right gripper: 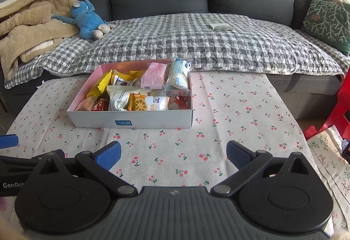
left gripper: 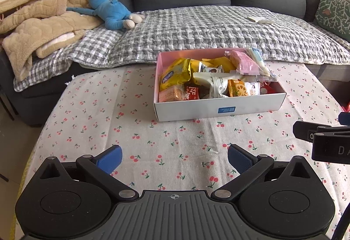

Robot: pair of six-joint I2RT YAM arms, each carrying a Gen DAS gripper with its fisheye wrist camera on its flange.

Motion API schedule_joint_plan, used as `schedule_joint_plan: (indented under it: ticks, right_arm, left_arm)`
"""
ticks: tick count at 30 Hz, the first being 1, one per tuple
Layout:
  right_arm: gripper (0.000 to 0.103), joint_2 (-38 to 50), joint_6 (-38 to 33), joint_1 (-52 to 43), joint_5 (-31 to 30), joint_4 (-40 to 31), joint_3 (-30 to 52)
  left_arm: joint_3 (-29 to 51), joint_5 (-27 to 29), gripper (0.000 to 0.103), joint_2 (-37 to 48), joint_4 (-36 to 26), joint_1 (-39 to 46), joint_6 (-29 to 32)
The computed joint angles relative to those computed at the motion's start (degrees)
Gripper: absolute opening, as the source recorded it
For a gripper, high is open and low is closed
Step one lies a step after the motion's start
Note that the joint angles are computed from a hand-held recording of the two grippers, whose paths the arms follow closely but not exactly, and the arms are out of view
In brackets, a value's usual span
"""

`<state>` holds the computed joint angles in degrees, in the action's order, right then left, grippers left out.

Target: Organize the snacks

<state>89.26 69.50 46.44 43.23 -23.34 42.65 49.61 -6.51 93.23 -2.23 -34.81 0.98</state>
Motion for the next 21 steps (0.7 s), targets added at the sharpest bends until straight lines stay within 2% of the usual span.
schedule_joint_plan:
  ticks: [4,21]
  right_arm:
    - [0.103,1.0,-0.5,-0.2,-2.1,0.3,0.5]
    - [0.102,1.0,1.5,0.7,-0.4,-1.3,1.0]
  left_arm:
    - [-0.3,-0.4,0.103,0.2,-0.3,-0.3,-0.4]
    - [-1.0,0.3,0.103,0.0,0.3,-0.3,-1.9]
